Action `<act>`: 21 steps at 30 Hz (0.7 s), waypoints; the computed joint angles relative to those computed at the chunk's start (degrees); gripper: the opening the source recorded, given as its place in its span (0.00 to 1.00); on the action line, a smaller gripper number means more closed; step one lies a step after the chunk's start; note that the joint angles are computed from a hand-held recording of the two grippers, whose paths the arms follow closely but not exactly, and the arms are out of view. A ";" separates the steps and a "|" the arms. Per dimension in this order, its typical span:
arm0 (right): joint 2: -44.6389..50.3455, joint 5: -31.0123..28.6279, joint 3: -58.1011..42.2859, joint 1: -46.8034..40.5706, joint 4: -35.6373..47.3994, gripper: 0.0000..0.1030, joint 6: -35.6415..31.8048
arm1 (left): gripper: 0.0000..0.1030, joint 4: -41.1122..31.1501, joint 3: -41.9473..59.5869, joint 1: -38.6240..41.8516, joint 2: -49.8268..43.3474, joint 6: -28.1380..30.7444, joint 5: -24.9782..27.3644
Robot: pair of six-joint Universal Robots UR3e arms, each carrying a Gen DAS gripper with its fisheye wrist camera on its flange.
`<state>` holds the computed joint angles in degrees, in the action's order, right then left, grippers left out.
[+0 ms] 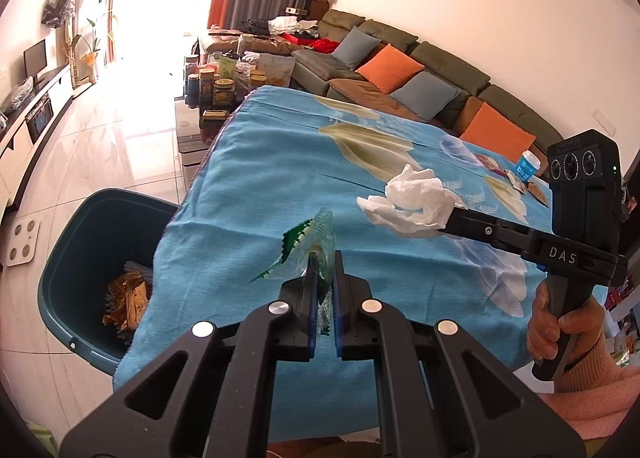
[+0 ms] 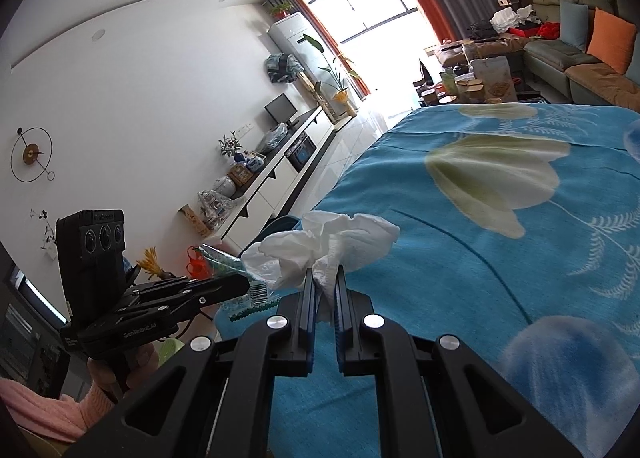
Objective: Collect trash
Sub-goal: 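Carry the plastic wrapper and tissue over the teal bin with both tools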
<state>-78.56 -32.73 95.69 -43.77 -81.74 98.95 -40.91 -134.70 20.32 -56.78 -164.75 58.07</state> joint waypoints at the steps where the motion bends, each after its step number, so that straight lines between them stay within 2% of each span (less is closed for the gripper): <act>1: 0.09 -0.01 -0.05 0.29 -0.06 0.07 0.07 | 0.06 -0.51 -0.10 0.44 0.45 0.29 -0.13; 21: 0.62 -0.09 -0.53 4.11 -1.55 0.07 2.05 | 0.06 -7.66 -0.23 7.00 5.82 4.29 -2.08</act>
<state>-77.94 -32.83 95.16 -39.66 -83.29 101.01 -48.57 -134.93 27.32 -50.96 -160.47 55.99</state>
